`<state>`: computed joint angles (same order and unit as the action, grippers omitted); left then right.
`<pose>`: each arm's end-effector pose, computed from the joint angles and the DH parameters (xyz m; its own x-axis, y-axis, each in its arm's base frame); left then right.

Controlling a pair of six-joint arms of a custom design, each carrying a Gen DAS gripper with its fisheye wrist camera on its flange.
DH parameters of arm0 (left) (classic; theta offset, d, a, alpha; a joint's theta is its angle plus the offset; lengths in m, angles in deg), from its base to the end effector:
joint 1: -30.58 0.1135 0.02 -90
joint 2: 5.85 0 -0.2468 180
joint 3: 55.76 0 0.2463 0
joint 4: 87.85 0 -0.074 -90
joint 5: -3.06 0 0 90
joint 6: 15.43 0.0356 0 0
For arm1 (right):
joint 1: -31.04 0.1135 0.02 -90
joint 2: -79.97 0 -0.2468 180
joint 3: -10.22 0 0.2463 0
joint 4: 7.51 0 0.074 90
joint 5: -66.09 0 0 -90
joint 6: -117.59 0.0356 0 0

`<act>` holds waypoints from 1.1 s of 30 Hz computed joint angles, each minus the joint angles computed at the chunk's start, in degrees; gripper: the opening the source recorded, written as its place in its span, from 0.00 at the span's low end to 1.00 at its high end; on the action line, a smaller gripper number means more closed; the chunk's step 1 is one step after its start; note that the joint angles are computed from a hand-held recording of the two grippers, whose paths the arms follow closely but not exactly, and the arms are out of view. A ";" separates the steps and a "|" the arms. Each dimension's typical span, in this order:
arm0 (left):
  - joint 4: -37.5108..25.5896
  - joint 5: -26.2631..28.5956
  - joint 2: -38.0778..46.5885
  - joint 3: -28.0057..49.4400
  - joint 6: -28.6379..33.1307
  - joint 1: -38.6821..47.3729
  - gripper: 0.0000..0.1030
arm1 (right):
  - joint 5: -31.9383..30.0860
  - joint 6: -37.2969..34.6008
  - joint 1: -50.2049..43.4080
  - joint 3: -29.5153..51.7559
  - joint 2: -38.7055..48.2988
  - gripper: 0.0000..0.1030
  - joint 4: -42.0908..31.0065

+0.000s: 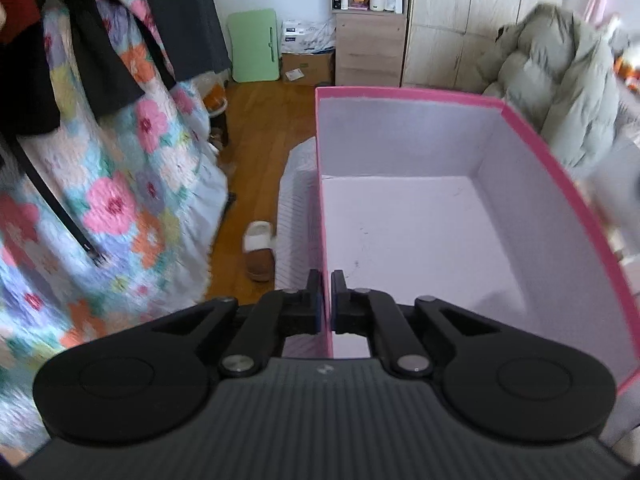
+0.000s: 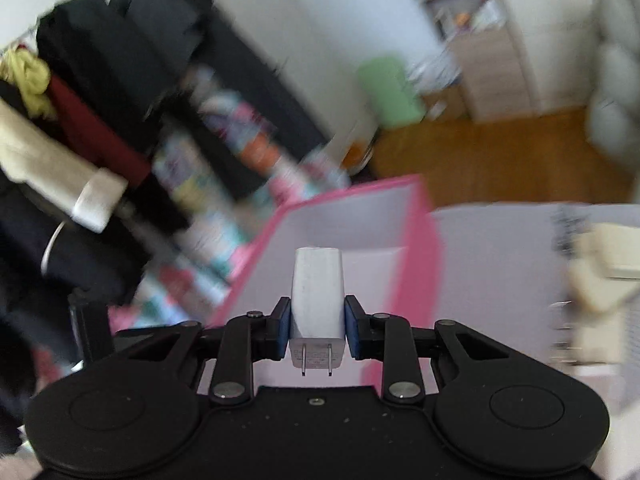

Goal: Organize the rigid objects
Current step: 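Lower the white charger into the pink box and open the right tool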

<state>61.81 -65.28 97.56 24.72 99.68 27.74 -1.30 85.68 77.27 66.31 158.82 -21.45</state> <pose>0.3670 -0.0314 0.1718 -0.6117 0.4252 -0.6671 0.5810 0.8138 -0.0141 0.2071 0.1964 0.1965 -0.6034 0.5029 -0.6188 0.1113 0.8216 0.5592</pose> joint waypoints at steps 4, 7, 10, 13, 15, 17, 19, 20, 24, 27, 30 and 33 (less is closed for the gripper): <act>2.87 -1.03 -1.41 -2.85 -0.26 -0.46 0.03 | -16.40 -0.07 -7.05 11.43 14.90 0.31 1.94; 5.40 -2.59 -2.98 -5.35 -0.38 -1.14 0.02 | -18.96 1.37 -8.63 22.25 26.19 0.31 -2.96; 3.57 0.47 -2.02 -3.80 -3.36 0.24 0.03 | -26.48 3.15 -11.50 29.82 34.44 0.31 -4.78; 3.86 3.92 -0.41 -2.82 -6.09 1.96 0.05 | -29.54 6.49 -12.71 34.41 38.85 0.31 -5.81; 4.52 4.92 -0.29 -3.22 -6.37 2.44 0.05 | -29.19 11.42 -12.77 34.38 40.33 0.31 -4.67; 5.58 4.78 -0.44 -3.88 -6.93 2.29 0.05 | -30.23 16.52 -13.42 35.47 42.98 0.31 -3.18; 6.26 4.70 -0.38 -4.16 -7.29 2.08 0.05 | -31.94 19.60 -13.56 35.56 44.76 0.31 -1.06; 6.24 4.66 -0.37 -4.15 -7.25 2.02 0.05 | -33.16 19.80 -13.59 36.76 45.91 0.31 -1.11; 5.65 4.75 0.21 -3.33 -7.48 2.18 0.05 | -33.23 18.59 -12.44 40.58 47.47 0.34 -4.70; 5.73 4.84 -0.07 -3.67 -7.60 2.31 0.05 | -26.88 14.95 -10.95 39.96 43.71 0.34 -8.53; 6.34 4.11 -0.28 -4.08 -7.40 2.02 0.05 | -24.03 10.20 -9.79 32.52 35.25 0.34 -6.37; 7.13 2.75 -0.42 -4.47 -7.30 1.38 0.05 | -18.84 5.29 -7.85 25.11 25.90 0.34 -6.59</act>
